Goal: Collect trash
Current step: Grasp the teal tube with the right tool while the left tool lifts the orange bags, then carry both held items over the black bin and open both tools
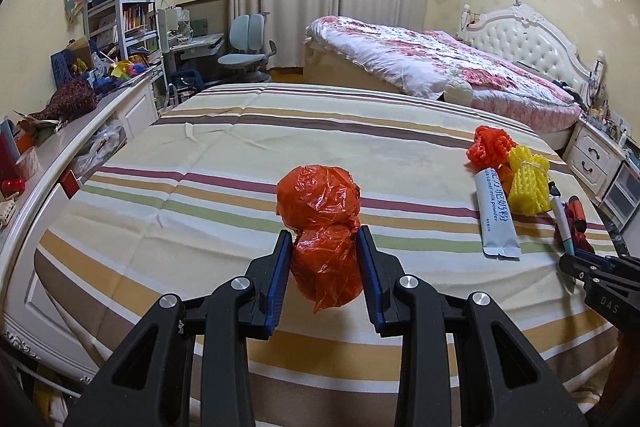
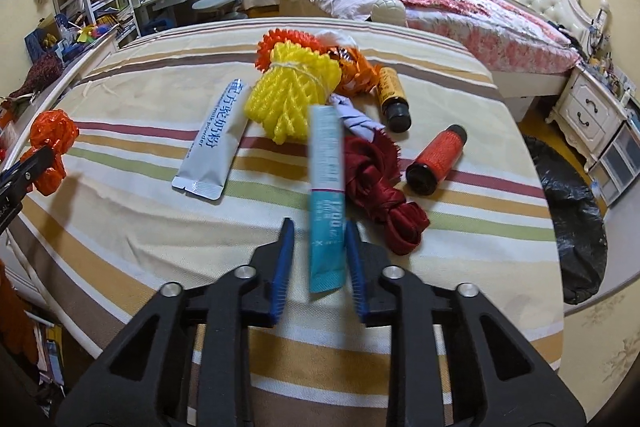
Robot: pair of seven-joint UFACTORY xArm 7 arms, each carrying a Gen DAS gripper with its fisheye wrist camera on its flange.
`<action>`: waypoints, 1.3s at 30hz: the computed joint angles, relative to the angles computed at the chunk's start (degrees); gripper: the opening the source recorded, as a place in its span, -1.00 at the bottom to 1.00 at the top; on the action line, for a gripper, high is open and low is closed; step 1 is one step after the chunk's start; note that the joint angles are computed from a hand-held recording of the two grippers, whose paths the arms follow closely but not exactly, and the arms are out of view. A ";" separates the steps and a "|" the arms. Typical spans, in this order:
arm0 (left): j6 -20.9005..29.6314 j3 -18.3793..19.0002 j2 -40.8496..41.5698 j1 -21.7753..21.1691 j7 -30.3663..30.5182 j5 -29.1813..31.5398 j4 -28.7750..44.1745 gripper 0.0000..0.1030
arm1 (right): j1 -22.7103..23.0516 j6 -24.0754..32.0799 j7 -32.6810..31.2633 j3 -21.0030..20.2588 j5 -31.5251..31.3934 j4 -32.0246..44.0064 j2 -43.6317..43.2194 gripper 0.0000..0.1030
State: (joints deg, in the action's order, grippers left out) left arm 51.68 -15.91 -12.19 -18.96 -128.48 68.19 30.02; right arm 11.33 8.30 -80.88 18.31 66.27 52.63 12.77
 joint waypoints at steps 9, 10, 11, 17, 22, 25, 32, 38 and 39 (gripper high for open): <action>-0.52 -0.28 0.98 -0.54 -0.75 1.45 1.03 -0.34 | 0.44 0.14 -10.34 -0.09 10.03 -1.40 -3.30 -0.92; -0.32 -0.40 1.32 -0.73 -0.63 1.62 1.57 -0.34 | 0.69 0.91 -11.13 -0.81 11.03 -1.68 -4.11 -0.92; -0.28 -0.38 1.40 -0.90 -0.49 1.76 1.86 -0.34 | 1.07 1.48 -11.76 -1.55 11.74 -1.76 -4.57 -0.92; 0.15 -0.61 4.46 -2.40 0.27 4.67 6.28 -0.34 | 2.64 3.31 -16.97 -6.06 18.23 -1.24 -6.60 -0.91; -0.86 0.54 9.25 -3.92 0.84 9.02 12.57 -0.34 | 1.77 3.87 -18.46 -8.98 20.85 0.95 -6.05 -0.92; -2.31 1.75 12.88 -4.86 1.19 12.37 17.16 -0.34 | 0.22 3.93 -18.26 -10.40 21.28 3.23 -4.53 -0.91; -7.12 5.63 23.03 -7.18 5.17 17.61 29.93 -0.34 | -4.36 3.20 -17.55 -11.72 21.87 10.07 1.06 -0.91; -10.71 9.19 32.14 -9.98 11.83 18.23 42.04 -0.34 | -8.11 1.34 -13.48 -11.15 17.59 18.25 8.87 -0.91; -11.43 9.84 33.63 -10.46 12.98 18.03 44.02 -0.34 | -8.54 1.20 -11.43 -11.07 15.63 19.35 9.91 -0.91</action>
